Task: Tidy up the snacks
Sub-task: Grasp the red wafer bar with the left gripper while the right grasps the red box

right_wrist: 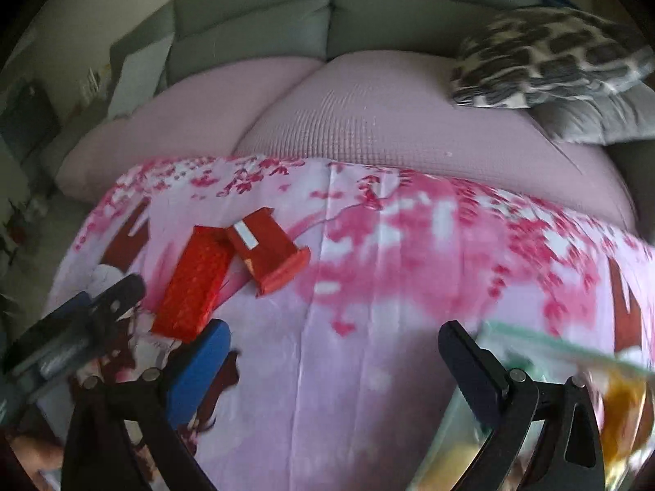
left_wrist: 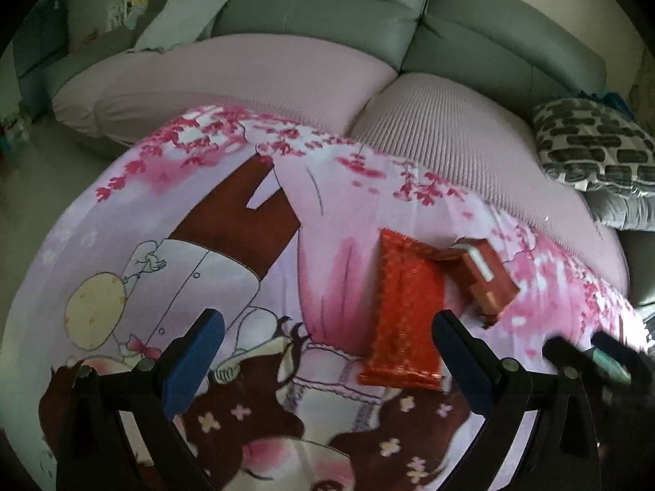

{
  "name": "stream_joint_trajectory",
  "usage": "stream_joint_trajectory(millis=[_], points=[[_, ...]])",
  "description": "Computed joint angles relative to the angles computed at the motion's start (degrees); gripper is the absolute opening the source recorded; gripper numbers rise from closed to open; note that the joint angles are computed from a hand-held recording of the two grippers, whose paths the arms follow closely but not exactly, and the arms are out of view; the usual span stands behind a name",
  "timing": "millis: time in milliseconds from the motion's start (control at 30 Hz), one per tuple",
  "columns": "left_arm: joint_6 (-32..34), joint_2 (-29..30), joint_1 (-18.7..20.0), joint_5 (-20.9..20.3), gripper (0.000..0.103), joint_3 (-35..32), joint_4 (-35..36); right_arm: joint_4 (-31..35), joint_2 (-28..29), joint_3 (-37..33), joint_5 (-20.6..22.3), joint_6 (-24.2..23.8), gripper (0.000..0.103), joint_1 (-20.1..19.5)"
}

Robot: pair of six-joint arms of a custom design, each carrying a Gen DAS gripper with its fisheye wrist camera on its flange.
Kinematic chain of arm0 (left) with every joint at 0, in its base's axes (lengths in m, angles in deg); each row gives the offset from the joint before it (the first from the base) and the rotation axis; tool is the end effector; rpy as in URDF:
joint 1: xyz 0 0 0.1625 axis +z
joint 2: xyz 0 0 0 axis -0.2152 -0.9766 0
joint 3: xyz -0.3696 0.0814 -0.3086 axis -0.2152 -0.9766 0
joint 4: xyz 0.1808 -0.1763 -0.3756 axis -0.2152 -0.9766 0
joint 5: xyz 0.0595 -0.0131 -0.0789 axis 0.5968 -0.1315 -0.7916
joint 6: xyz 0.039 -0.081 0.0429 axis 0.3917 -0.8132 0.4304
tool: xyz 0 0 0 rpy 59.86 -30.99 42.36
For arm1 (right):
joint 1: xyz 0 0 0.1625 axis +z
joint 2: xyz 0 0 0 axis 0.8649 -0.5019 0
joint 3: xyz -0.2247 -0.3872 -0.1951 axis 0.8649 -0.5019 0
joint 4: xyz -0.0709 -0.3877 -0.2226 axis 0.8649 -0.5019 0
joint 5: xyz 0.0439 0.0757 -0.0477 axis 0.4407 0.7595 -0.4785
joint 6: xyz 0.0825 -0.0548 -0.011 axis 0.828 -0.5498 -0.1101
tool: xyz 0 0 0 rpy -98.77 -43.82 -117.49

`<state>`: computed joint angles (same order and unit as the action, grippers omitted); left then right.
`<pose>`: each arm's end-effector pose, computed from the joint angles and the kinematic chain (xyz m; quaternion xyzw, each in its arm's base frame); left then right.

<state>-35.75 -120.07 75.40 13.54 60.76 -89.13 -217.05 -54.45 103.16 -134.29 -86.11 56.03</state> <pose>0.0117 -0.4578 0.2555 -0.1084 0.8548 -0.3674 0.3501 0.3345 -0.5213 -0.0593 0.2562 -0.9033 0.1779 0.2946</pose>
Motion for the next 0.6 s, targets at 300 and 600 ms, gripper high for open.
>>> stream_joint_trajectory(millis=[300,600], points=[[5.0,2.0,3.0,-2.8,0.1,-1.5,-3.0,10.7,4.9,-10.1,5.5,-1.4,0.092,-1.1],[6.9,3.2,4.4,-5.4,0.1,-2.5,-4.2,14.9,8.0,-14.6,3.1,-2.8,0.078,-1.4]])
